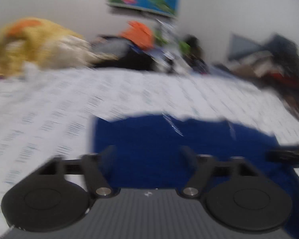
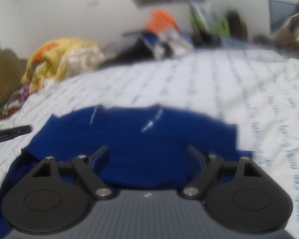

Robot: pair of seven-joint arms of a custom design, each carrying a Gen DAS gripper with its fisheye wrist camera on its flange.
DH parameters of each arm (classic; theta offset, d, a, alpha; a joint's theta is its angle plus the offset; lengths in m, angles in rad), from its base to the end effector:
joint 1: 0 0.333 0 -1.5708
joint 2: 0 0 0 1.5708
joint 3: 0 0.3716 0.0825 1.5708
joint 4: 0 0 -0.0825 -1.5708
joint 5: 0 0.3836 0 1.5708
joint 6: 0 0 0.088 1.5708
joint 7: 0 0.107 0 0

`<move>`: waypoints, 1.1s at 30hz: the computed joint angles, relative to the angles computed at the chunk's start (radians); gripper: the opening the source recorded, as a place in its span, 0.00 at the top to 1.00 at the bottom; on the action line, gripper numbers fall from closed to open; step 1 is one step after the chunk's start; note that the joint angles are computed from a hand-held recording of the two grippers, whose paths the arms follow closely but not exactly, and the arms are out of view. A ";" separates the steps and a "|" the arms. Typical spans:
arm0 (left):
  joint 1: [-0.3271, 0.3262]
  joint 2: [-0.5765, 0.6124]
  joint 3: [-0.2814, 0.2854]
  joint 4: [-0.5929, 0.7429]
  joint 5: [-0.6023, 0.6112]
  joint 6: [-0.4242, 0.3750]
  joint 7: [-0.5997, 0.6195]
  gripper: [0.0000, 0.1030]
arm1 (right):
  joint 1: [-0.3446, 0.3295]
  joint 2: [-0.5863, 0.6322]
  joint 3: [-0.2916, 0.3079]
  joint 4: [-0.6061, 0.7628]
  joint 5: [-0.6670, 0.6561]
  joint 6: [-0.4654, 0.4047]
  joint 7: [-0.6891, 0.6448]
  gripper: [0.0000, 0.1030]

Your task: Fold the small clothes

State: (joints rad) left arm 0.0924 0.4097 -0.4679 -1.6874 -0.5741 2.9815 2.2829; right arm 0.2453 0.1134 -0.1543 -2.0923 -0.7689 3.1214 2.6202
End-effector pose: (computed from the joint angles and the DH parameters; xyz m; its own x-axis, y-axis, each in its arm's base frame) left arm 0.7053 -0.1719 0.5290 -0.4732 -0.8739 0.1115 -0.5350 0.1845 -0.8245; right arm 0.5974 0.1182 0.5167 -0.0886 -0.9766 -0.1959 -0.5987 0.2094 -0.7731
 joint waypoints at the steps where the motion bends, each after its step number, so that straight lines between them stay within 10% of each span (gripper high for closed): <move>1: -0.047 0.014 0.059 0.011 0.090 -0.032 -0.085 0.21 | -0.005 0.022 0.021 0.022 0.008 -0.053 -0.017 0.19; 3: -0.078 0.040 0.101 0.000 0.148 0.008 -0.088 0.23 | 0.059 0.041 -0.042 0.038 -0.186 -0.101 0.104 0.18; 6: 0.012 0.056 0.010 0.001 0.140 -0.009 0.023 0.23 | 0.144 0.031 -0.175 0.033 -0.553 -0.022 0.493 0.16; 11: 0.062 -0.034 -0.030 -0.127 0.167 0.065 0.048 0.16 | 0.063 -0.040 -0.001 -0.009 -0.239 -0.214 0.226 0.15; 14: 0.194 -0.103 -0.176 -0.248 0.013 0.101 0.238 0.00 | 0.045 -0.123 0.042 -0.114 -0.360 -0.092 0.354 0.09; 18: 0.190 -0.194 -0.117 -0.322 -0.090 0.045 0.178 0.00 | 0.027 -0.214 0.140 -0.227 -0.540 -0.214 0.426 0.00; 20: 0.189 -0.265 -0.072 -0.372 -0.140 -0.043 0.119 0.01 | 0.020 -0.289 0.158 -0.305 -0.402 -0.247 0.376 0.00; 25: 0.193 -0.469 -0.054 -0.533 -0.513 -0.144 0.426 0.00 | 0.046 -0.416 0.250 -0.395 -0.238 -0.346 0.244 0.00; 28: 0.125 -0.529 -0.018 -0.624 -0.588 -0.065 0.649 0.00 | 0.067 -0.471 0.306 -0.457 -0.204 -0.360 0.138 0.00; 33: 0.122 -0.635 0.110 -0.708 -0.509 -0.236 0.619 0.00 | 0.250 -0.717 0.166 -0.624 0.240 -0.504 -0.158 0.00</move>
State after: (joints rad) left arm 0.2146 -0.2252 -0.3579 -2.3956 -1.0827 2.7455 2.9017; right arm 0.4958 -0.6034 0.0119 -2.7167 -0.5290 2.6175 2.4620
